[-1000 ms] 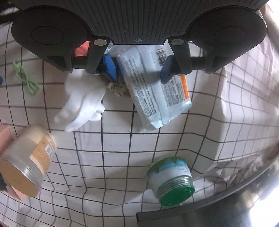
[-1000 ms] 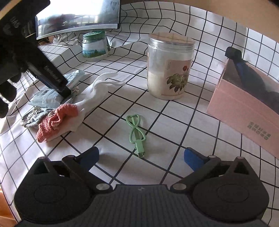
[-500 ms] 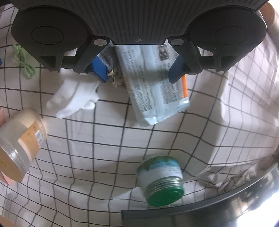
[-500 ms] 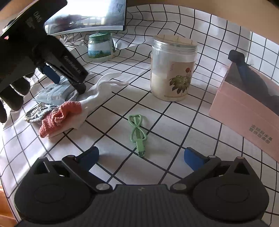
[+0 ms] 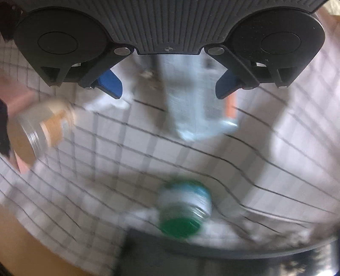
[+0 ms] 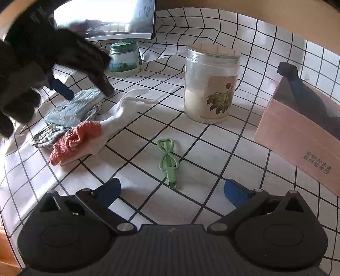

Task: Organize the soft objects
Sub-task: 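Grasp the white wipes packet with the left tool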

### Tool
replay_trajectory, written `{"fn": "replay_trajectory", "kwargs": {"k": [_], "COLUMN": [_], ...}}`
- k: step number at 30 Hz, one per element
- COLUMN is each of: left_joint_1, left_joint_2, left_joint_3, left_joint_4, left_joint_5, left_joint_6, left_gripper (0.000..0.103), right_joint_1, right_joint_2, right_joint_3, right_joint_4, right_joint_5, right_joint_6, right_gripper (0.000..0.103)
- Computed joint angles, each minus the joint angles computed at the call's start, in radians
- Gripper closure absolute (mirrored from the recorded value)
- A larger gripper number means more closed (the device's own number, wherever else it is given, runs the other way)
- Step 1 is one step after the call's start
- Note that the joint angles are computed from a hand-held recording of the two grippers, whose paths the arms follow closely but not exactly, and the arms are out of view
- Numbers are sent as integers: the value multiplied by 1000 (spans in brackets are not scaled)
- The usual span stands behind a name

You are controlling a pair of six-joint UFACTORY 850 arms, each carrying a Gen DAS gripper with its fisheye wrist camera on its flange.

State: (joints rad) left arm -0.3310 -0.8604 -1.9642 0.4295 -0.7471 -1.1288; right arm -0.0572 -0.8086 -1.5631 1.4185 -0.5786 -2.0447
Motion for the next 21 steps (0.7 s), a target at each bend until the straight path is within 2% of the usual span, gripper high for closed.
{"fn": "replay_trajectory", "kwargs": {"k": [3, 7, 12, 15, 21], "left_joint_1": [13, 38, 32, 8, 14], "left_joint_2": [24, 38, -25, -68, -40], "left_joint_3": [24, 65, 5, -51, 10], "left_joint_4": [35, -75, -143, -48, 26], "left_joint_5": [-55, -12, -27, -77, -16], "left_joint_6": [-46, -28, 65, 43, -51], "left_gripper": [5, 5, 4, 4, 5], "right_joint_1": [-2, -3, -4, -7, -14], "right_joint_2": [0, 2, 3, 1, 12], "right_joint_3": [1, 5, 6, 3, 24], "right_joint_4": [5, 9, 8, 7, 28], "right_joint_5": [-2, -4, -5, -9, -12], "right_joint_6": [-5, -10, -11, -12, -32], "right_gripper": [0, 0, 0, 0, 0]}}
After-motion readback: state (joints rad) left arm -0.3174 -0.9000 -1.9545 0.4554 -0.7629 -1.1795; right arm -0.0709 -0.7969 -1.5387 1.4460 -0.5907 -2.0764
